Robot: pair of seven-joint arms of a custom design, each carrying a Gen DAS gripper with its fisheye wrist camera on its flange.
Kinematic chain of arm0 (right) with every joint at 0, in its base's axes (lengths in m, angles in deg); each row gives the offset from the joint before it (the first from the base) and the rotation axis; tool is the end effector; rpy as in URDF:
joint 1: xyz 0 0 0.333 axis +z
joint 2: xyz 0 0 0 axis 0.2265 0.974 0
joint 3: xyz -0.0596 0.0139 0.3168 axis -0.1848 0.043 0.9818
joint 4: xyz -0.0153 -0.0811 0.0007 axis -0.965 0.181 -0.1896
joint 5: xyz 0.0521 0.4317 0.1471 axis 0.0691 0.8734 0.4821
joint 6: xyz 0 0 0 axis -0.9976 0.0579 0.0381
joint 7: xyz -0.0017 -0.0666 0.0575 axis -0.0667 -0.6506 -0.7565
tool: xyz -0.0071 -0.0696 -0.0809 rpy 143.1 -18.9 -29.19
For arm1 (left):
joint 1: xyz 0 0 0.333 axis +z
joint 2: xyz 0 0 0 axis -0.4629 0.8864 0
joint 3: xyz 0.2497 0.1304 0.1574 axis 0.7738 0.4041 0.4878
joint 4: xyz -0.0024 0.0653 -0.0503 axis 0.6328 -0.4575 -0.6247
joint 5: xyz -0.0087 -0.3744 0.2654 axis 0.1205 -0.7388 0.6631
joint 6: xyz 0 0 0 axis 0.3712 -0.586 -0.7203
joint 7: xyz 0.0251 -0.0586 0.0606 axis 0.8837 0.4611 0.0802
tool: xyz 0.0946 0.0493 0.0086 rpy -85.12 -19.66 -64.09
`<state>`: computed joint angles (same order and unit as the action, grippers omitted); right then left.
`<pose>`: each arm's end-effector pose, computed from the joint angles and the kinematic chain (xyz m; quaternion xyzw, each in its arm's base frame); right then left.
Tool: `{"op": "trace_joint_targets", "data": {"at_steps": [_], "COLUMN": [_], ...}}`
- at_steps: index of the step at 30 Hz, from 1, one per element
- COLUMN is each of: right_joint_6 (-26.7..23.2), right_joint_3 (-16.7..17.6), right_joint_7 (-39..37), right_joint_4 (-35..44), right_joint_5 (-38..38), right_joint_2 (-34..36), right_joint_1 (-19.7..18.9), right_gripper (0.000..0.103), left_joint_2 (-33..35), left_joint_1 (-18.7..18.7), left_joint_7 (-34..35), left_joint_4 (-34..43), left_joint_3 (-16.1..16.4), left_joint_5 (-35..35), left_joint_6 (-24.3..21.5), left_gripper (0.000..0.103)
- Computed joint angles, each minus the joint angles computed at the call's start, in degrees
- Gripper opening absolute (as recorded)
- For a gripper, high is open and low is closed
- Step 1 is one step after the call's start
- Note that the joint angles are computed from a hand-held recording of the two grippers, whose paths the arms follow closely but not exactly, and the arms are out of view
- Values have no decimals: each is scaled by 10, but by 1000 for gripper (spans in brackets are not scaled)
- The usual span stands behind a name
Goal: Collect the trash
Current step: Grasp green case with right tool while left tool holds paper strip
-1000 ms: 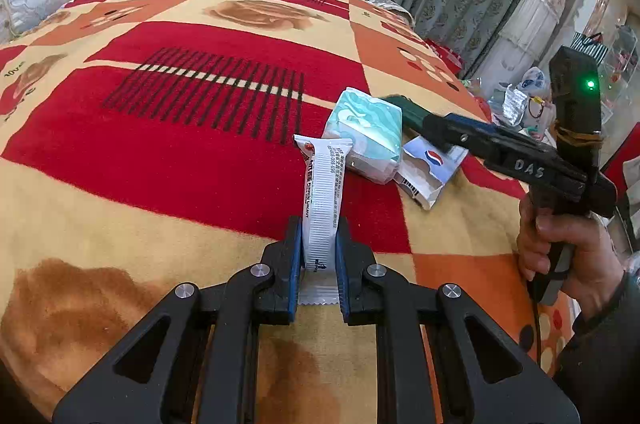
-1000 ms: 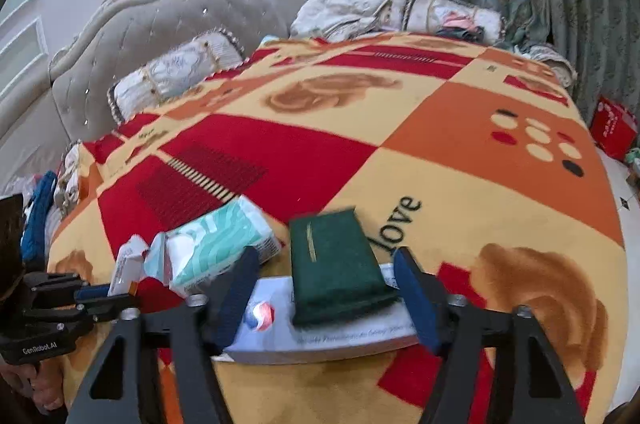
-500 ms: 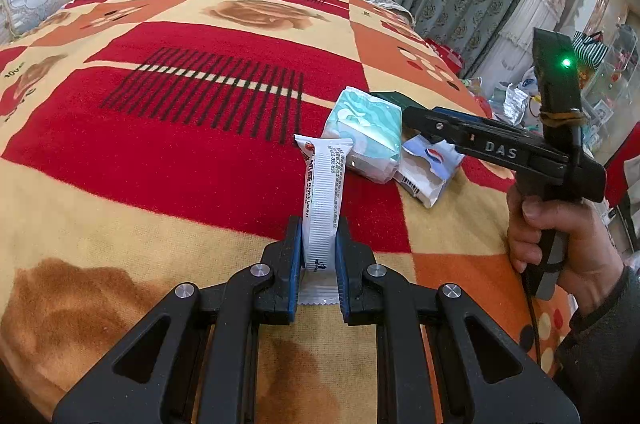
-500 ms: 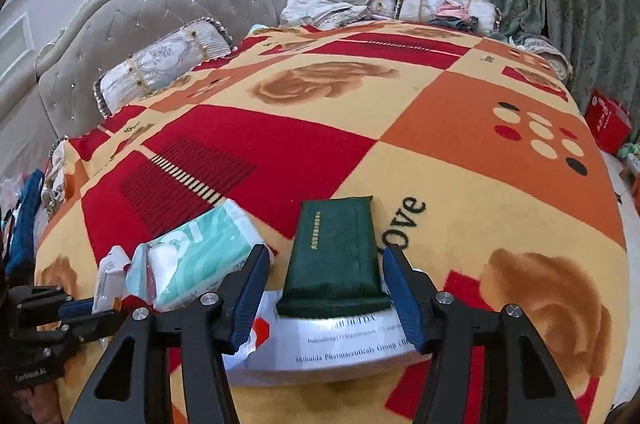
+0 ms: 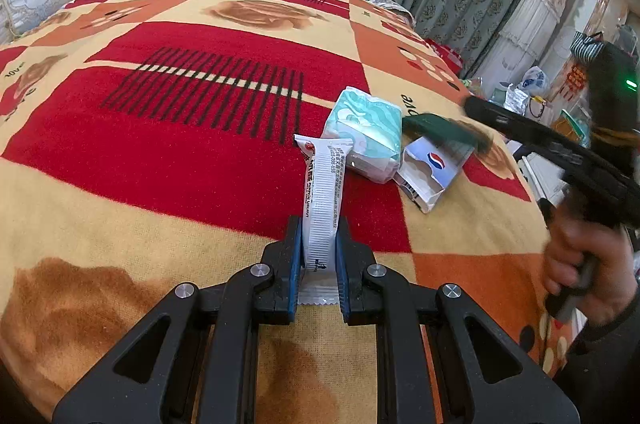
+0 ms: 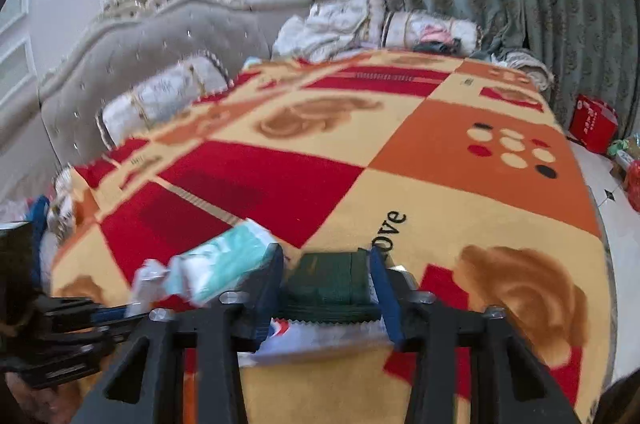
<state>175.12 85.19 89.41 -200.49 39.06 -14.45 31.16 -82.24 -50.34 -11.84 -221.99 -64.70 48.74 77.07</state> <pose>0.4994 0.1106 0.5048 -0.7796 0.4400 -0.1388 0.4235 0.3812 -0.3762 0.4840 -0.7086 0.5923 -0.3515 0.1534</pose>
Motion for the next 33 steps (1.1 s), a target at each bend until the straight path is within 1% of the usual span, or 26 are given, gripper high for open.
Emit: {"op": "trace_joint_targets", "data": {"at_steps": [2, 4, 5, 7, 10, 11, 13, 15, 17, 19, 21, 23, 25, 28, 30, 31, 32, 33], "right_joint_6": [-7, -16, -9, -12, -31, -31, -16, 4, 15, 24, 30, 35, 30, 15, 18, -2, -7, 0], "right_joint_3": [-7, -6, -4, -7, -12, -10, -9, -11, -10, -11, -6, -8, -11, -6, 12, 17, 26, 32], "right_joint_7": [6, 12, 12, 22, 33, 39, 37, 26, 28, 31, 40, 35, 26, 21, 34, 48, 64, 70], "right_joint_4": [-23, -37, -49, -63, -71, -72, -76, -81, -82, -79, -72, -62, -48, -18, -8, -2, 1, 0], "right_joint_5": [14, 6, 5, 4, -4, -10, -5, 4, 3, 4, -7, -10, -9, -18, -45, -67, -88, -98], "right_joint_2": [-36, -55, -65, -75, -78, -77, -79, -84, -83, -78, -69, -55, -38, 1, 19, 28, 33, 34], "right_joint_1": [0, -3, -4, -4, -7, -10, -7, 0, 0, 1, -3, 3, 10, 11, -1, -9, -17, -20], "right_gripper": [22, 22, 22, 22, 23, 33, 43, 48, 58, 61, 62, 63, 63, 63, 63, 63, 63, 63], "left_joint_2": [0, -2, -2, -5, -7, -7, -7, -7, -7, -8, -7, -6, -6, -5, -6, -6, -5, -5], "left_joint_1": [0, 0, 0, 0, -1, -1, 0, 0, 0, 0, 0, 0, 0, 0, 0, 0, 0, 0], "left_joint_7": [0, 0, -1, -5, -5, -5, -7, -7, -6, -7, -7, -4, -2, -2, -2, -2, -2, -2], "left_joint_4": [0, -1, -1, -6, -7, -8, -9, -9, -9, -9, -8, -7, -7, -6, -7, -6, -6, -6], "left_joint_3": [-1, -1, -2, -1, 0, 0, 0, 1, 1, 0, 0, 0, 0, 0, 1, 0, 0, 0], "left_joint_5": [0, 1, 1, -1, -2, -2, -3, -3, -3, -4, -3, -3, -3, -3, -3, -3, -3, -3], "left_joint_6": [-2, -4, -3, 4, 6, 7, 9, 11, 11, 11, 9, 7, 5, 5, 6, 6, 6, 6], "left_gripper": [13, 13, 13, 13, 13, 13, 13, 13, 13, 13, 13, 13, 13, 13, 13, 13, 13, 13]}}
